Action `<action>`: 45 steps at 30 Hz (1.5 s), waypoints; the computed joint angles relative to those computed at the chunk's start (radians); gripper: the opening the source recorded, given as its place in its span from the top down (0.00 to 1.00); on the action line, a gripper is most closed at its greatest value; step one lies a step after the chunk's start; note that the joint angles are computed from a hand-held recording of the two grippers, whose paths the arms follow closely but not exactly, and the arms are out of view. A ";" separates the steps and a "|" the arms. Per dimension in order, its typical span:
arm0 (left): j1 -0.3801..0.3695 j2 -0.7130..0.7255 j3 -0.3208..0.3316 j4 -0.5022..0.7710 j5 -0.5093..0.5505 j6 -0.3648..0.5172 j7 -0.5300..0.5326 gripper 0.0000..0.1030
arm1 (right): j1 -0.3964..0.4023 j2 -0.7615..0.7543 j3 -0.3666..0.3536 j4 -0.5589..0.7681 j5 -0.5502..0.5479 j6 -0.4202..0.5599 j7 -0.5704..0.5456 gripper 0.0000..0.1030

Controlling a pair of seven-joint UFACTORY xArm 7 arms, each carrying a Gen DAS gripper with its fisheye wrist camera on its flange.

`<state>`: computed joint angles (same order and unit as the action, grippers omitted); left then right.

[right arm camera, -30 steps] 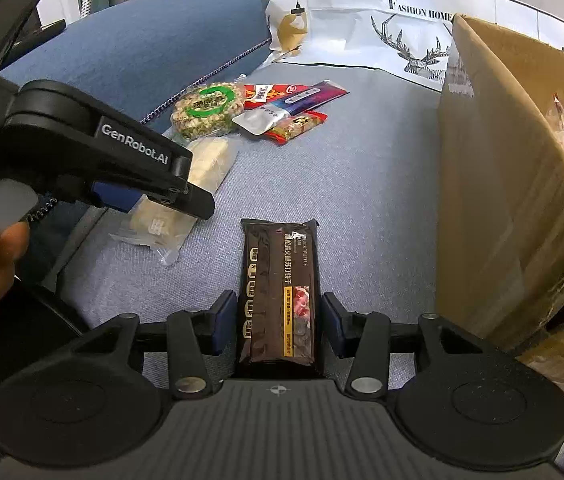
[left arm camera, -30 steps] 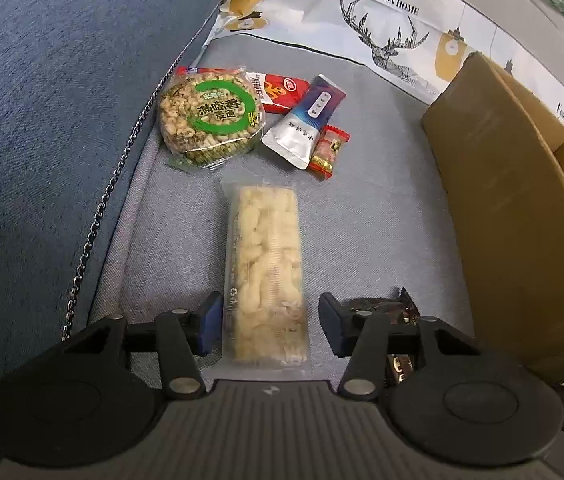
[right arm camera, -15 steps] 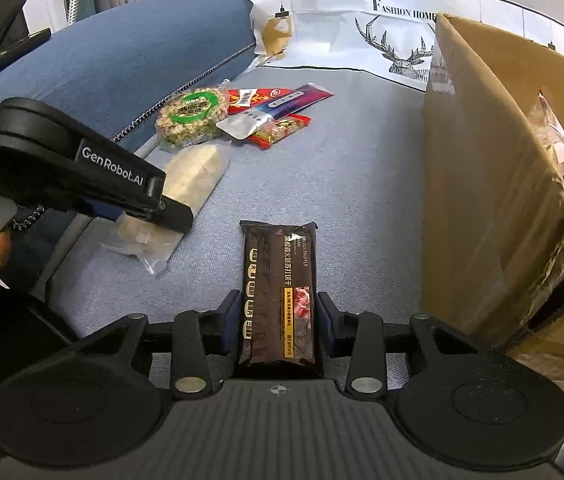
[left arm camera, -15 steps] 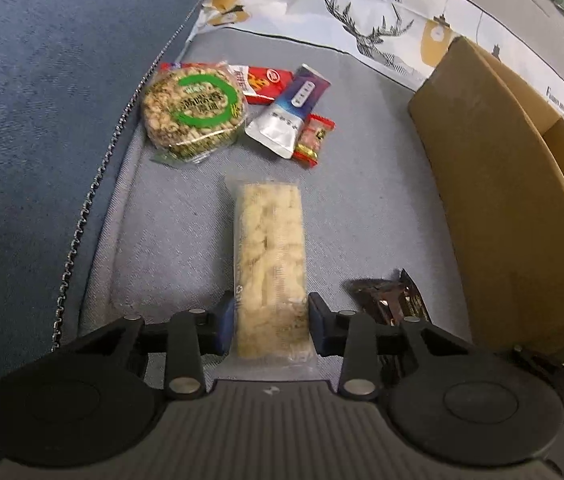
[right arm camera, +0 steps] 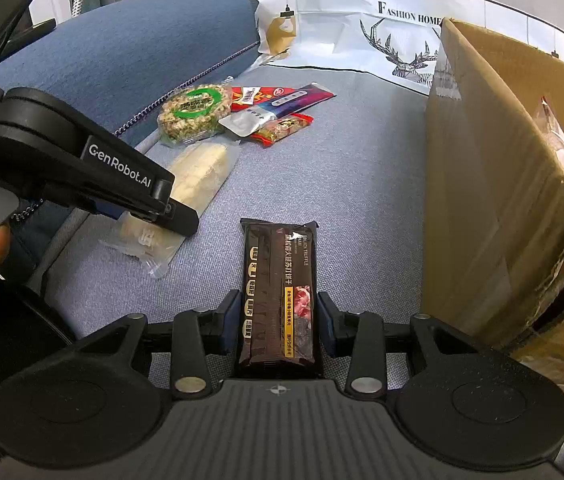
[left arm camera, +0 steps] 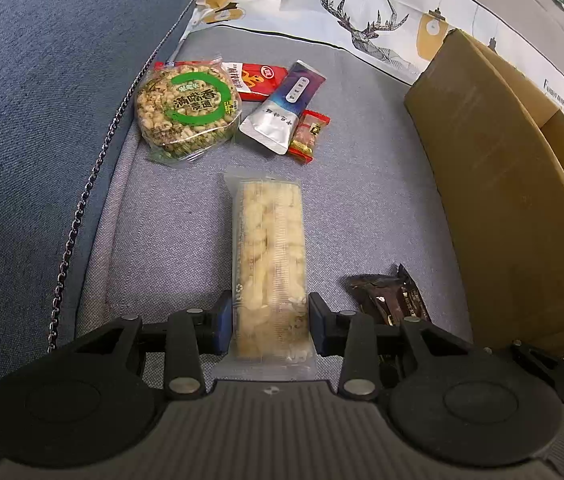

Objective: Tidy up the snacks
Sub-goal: 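Grasp the dark chocolate bar with the right tool while the left tool grasps the rice-cracker bar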

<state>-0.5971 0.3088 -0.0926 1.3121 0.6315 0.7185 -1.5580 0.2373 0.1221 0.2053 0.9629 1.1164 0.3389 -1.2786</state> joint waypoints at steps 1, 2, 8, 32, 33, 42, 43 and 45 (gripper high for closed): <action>0.000 0.001 0.000 0.001 0.001 0.001 0.001 0.60 | 0.000 0.000 0.000 0.000 0.000 -0.001 -0.001 0.60; -0.001 0.002 0.000 0.003 0.001 0.004 0.002 0.59 | 0.000 0.000 0.001 0.000 0.001 -0.001 -0.003 0.60; -0.003 0.002 0.001 0.004 0.005 0.007 0.005 0.59 | 0.002 -0.002 0.001 -0.003 0.005 -0.005 -0.005 0.60; -0.001 -0.002 0.002 -0.006 0.018 -0.011 0.000 0.60 | 0.008 0.001 0.008 -0.003 0.037 -0.042 -0.013 0.60; -0.003 -0.002 0.004 -0.006 0.025 -0.013 -0.003 0.60 | 0.007 0.000 0.007 -0.003 0.038 -0.039 -0.013 0.60; -0.033 -0.053 0.010 -0.054 0.184 -0.028 -0.126 0.61 | 0.012 -0.041 0.001 -0.029 0.167 -0.049 -0.144 0.60; -0.037 -0.061 0.008 -0.058 0.214 -0.021 -0.150 0.61 | 0.014 -0.047 -0.004 -0.031 0.181 -0.048 -0.155 0.60; -0.047 -0.078 0.002 -0.068 0.287 -0.006 -0.205 0.61 | 0.019 -0.070 -0.013 -0.041 0.217 -0.042 -0.182 0.60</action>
<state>-0.6446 0.2307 -0.0903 1.2438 0.9188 0.7125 -1.7626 0.2565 0.0525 0.1924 0.9220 1.3330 0.2973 -1.4604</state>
